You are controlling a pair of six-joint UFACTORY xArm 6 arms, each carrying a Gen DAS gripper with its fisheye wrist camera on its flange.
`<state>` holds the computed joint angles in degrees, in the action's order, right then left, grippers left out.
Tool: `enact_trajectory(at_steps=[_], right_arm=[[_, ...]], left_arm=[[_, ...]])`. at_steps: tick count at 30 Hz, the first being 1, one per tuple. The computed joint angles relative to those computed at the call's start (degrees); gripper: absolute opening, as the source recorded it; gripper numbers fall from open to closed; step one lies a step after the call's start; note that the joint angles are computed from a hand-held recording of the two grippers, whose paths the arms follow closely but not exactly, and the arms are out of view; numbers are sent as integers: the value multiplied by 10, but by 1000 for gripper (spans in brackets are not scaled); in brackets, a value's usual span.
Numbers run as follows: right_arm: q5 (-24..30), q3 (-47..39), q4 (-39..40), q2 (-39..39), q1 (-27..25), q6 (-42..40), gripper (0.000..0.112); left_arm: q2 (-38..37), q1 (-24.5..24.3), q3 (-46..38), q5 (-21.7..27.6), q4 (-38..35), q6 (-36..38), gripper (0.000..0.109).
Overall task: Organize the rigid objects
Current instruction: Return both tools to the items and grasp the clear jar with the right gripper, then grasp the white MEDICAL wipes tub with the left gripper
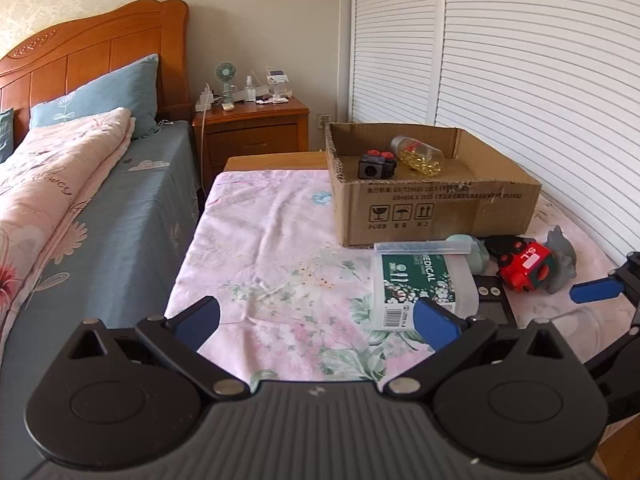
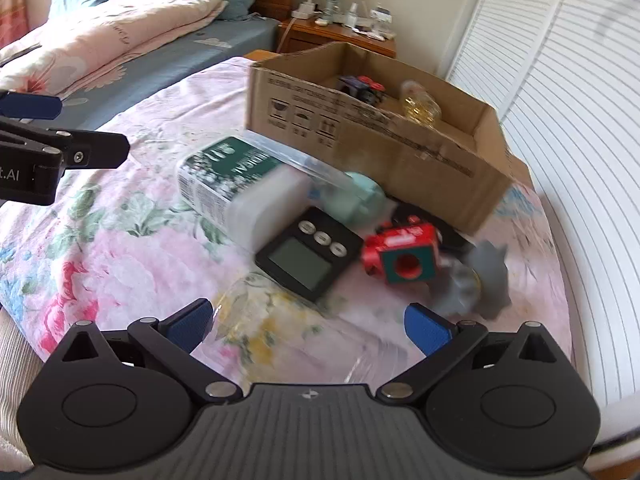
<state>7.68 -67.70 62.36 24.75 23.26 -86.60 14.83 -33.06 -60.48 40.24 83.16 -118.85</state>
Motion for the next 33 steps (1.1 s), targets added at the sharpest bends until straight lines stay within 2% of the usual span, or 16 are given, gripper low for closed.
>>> enact_trajectory(at_steps=[5,10,11,14,22,28,31,33], right_arm=[[15,10,-28,-2,-31,49,103],[29,11,-58,8,-54,88,103],[41,9,-38,8,-60,72,103],[77,-1,-45,13,-77,90,103],[96,-2,45,12,-87,-28,103],[98,-2,105,12,-88,-88,103],[100,-2,114,12,-89,-97,103],[99,-2,121,12,-88,-102,103]], left_arm=[[16,8,-17,-26,9,4,102],[37,10,-42,-49,3,44,102],[42,10,-48,-52,2,52,102],[58,14,-69,-67,-2,73,102],[126,35,-146,-123,-22,139,102],[174,47,-198,-130,-47,173,101],[188,54,-213,-140,-55,182,93],[191,63,-215,-164,-52,175,86]])
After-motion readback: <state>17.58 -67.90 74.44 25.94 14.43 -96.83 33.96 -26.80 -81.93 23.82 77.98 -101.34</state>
